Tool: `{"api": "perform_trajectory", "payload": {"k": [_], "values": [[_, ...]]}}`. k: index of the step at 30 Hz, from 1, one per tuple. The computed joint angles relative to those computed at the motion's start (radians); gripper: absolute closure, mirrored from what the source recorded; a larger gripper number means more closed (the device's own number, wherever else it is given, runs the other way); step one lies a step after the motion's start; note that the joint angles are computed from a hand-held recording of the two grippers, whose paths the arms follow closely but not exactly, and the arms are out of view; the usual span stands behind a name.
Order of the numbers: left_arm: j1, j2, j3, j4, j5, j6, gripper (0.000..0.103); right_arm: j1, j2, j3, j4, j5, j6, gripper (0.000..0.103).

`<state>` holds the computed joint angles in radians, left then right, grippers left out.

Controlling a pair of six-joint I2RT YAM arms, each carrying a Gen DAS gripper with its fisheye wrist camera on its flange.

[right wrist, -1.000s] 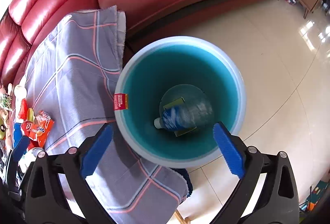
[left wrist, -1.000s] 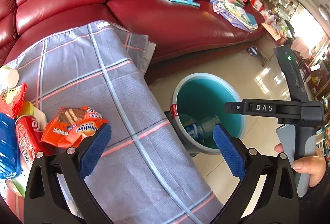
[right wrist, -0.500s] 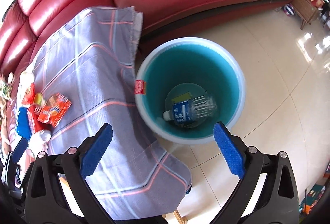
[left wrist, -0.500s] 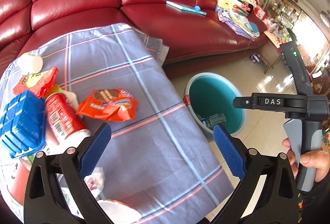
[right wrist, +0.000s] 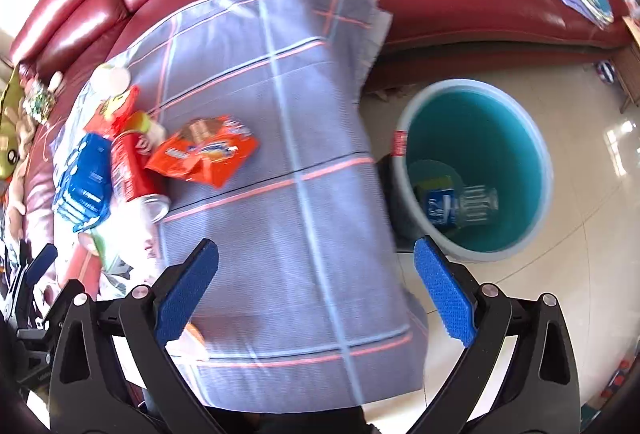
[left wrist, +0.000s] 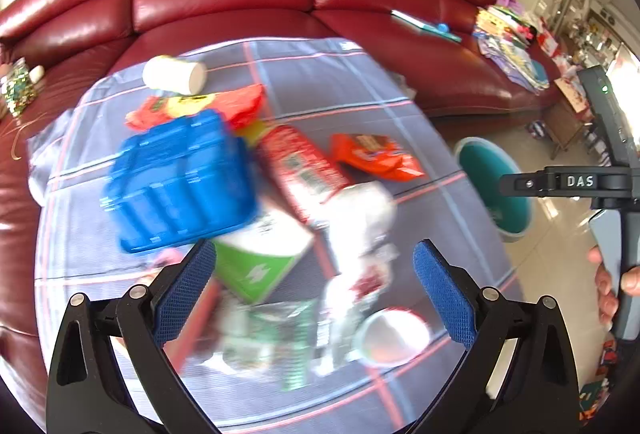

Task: Collect trash
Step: 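Grasp the pink paper cup with the left tool while the right tool grasps the plastic bag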

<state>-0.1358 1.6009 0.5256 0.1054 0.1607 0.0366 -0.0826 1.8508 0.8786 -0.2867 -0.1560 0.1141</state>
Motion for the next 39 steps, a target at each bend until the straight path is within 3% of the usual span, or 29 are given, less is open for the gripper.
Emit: {"api": "perform_trajectory", "payload": {"k": [8, 13, 26, 28, 29, 30, 39], "values": [[0.330, 0.068, 0.004, -0.045, 0.080, 0.300, 0.004, 0.222, 0.049, 0.026, 0.001, 0.018, 0.082, 0.009], [0.418, 0.180, 0.057, -0.068, 0.115, 0.405, 0.004, 0.295, 0.092, 0.055, -0.008, 0.025, 0.132, 0.009], [0.408, 0.328, 0.091, -0.012, 0.161, 0.481, 0.004, 0.362, 0.152, 0.149, -0.059, 0.052, 0.170, 0.009], [0.408, 0.336, 0.092, -0.005, 0.170, 0.477, 0.010, 0.371, 0.162, 0.161, -0.065, 0.054, 0.173, 0.009], [0.411, 0.338, 0.093, -0.005, 0.180, 0.476, 0.023, 0.372, 0.163, 0.161, -0.063, 0.053, 0.174, 0.009], [0.413, 0.337, 0.092, -0.004, 0.186, 0.479, 0.027, 0.375, 0.167, 0.162, -0.064, 0.051, 0.177, 0.009], [0.452, 0.234, 0.010, 0.020, 0.209, 0.454, 0.030, 0.394, 0.188, 0.165, -0.050, 0.031, 0.193, 0.009]]}}
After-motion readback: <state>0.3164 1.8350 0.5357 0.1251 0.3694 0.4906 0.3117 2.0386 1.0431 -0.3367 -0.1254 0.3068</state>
